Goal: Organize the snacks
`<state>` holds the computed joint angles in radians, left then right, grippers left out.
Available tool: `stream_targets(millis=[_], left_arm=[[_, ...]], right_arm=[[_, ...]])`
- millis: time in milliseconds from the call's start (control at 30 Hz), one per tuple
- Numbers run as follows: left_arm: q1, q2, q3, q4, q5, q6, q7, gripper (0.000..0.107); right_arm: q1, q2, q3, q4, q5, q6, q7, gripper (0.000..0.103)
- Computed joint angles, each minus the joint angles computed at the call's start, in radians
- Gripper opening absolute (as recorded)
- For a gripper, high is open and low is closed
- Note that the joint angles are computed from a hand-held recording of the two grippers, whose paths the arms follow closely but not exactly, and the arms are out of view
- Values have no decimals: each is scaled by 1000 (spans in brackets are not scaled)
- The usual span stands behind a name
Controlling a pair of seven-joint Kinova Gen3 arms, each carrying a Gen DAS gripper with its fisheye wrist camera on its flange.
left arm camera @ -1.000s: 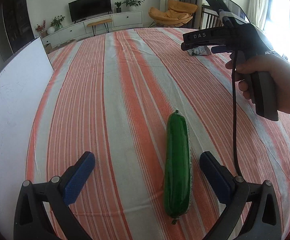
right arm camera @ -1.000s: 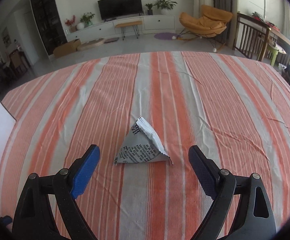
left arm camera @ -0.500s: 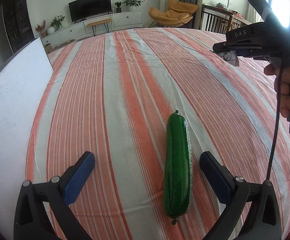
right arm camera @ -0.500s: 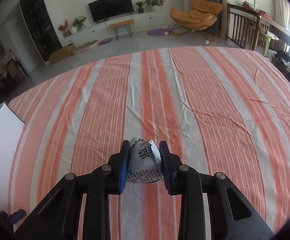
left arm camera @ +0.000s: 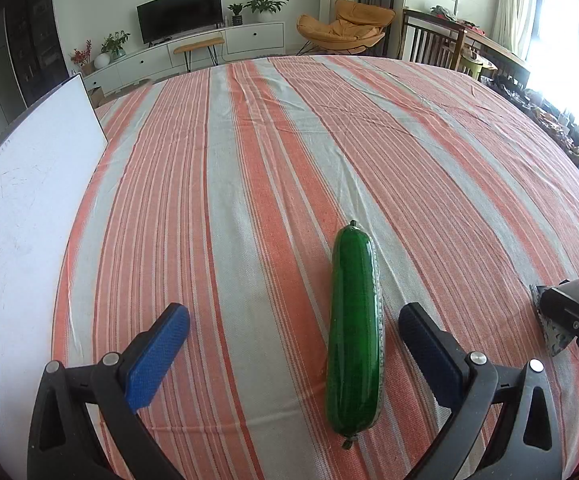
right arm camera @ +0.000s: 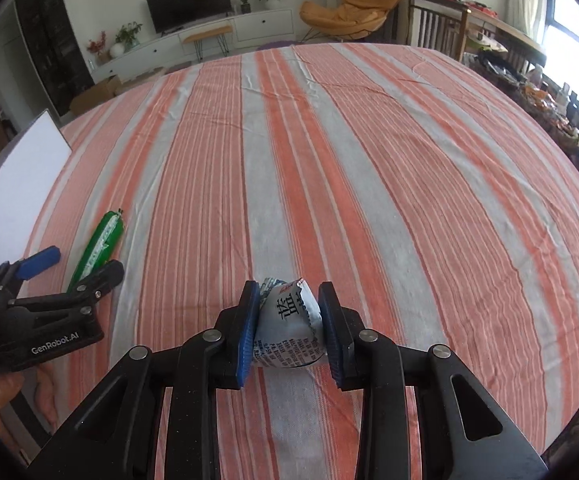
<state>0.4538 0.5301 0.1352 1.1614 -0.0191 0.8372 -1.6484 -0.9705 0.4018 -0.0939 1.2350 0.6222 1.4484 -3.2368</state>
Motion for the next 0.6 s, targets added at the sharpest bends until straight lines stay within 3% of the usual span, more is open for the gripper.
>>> stream_targets(millis=[133,167,300,600], left_arm=[[1,0,0,-1,0,0,1,103],[1,0,0,-1,0,1,1,103],[1,0,-1,0,-1,0,1,103],[1,0,-1,0,-1,0,1,103]], right_arm=[[-51,12,12,32,62,15,-108,51],[-62,18,13,36,80,24,-121,64],[-60,64,6,-17,71,79,-62,80],[-67,58,17,1,58,75,-58,85]])
